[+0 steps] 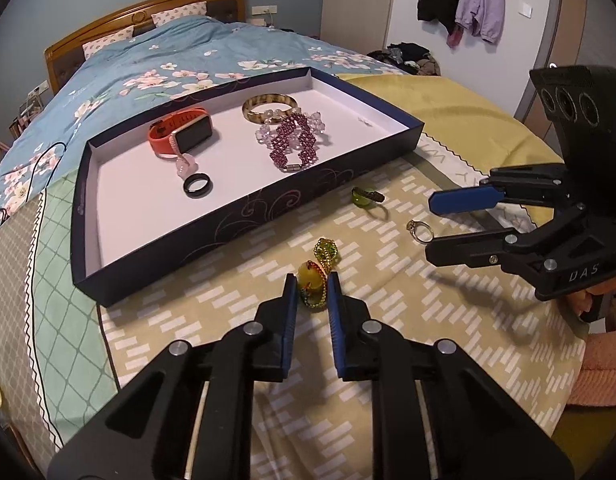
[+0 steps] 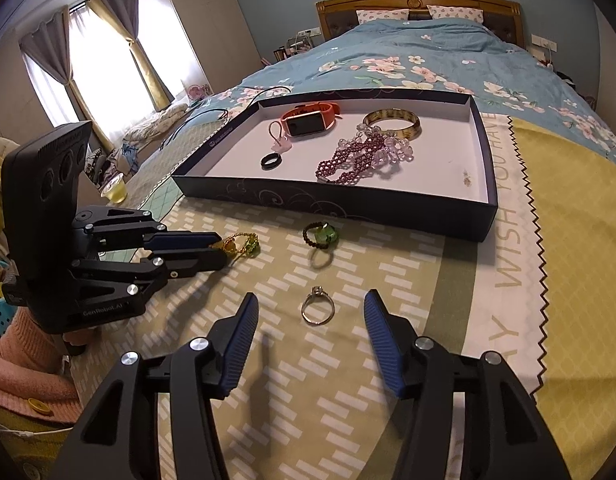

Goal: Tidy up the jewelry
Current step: 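Move the left tool to the yellow ring while the right tool approaches the silver ring, then grasp the yellow ring with the left tool while the right tool grasps the silver ring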

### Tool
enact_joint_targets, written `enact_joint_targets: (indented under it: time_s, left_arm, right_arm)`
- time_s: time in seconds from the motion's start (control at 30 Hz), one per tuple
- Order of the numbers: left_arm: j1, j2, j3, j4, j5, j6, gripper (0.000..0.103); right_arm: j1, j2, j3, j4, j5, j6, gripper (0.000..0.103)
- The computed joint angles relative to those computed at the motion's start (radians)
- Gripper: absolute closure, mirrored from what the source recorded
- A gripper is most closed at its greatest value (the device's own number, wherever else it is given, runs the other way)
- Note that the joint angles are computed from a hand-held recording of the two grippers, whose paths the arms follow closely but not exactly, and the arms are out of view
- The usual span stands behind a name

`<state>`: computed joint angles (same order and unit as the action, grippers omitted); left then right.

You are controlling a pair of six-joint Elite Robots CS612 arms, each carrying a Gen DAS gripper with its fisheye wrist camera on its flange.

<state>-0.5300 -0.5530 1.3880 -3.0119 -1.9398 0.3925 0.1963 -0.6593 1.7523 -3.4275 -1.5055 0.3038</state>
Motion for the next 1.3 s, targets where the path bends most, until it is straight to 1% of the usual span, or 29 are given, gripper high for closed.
enact_joint_targets:
  time_s: [0.07, 0.17, 0.33, 0.4, 0.47, 0.63, 0.83, 0.97, 1.17, 1.3]
  left_arm:
    - [0.002, -0.001, 0.002, -0.004, -0.004, -0.012, 0.088]
    - [0.008, -0.003, 0.011, -0.024, -0.014, -0.041, 0.088]
    - [0.015, -0.006, 0.020, -0.033, -0.023, -0.062, 0.088]
    - [0.015, -0.006, 0.022, -0.038, -0.024, -0.068, 0.088]
    - [0.016, -0.007, 0.023, -0.043, -0.025, -0.076, 0.088]
    - [0.019, -0.005, 0.023, -0.056, -0.030, -0.103, 0.088]
    - [0.019, -0.008, 0.035, -0.081, -0.029, -0.119, 0.088]
    - [0.019, -0.009, 0.039, -0.094, -0.027, -0.128, 0.088]
    - [0.022, -0.014, 0.047, -0.114, -0.031, -0.145, 0.088]
    - [0.022, -0.016, 0.051, -0.129, -0.032, -0.149, 0.088]
  right_arm:
    - [0.004, -0.001, -0.001, 0.007, -0.008, -0.012, 0.055]
    - [0.013, -0.002, -0.009, 0.033, -0.036, -0.036, 0.058]
    - [0.031, -0.001, -0.028, 0.075, -0.086, -0.077, 0.057]
    - [0.035, 0.000, -0.034, 0.085, -0.104, -0.084, 0.061]
    - [0.038, 0.000, -0.037, 0.092, -0.123, -0.080, 0.072]
    - [0.043, -0.001, -0.040, 0.106, -0.166, -0.081, 0.087]
    - [0.047, 0.000, -0.042, 0.104, -0.180, -0.086, 0.087]
    - [0.044, 0.000, -0.034, 0.075, -0.168, -0.073, 0.087]
    - [0.037, -0.002, -0.021, 0.014, -0.125, -0.052, 0.087]
    - [0.037, -0.001, -0.019, -0.032, -0.114, -0.057, 0.087]
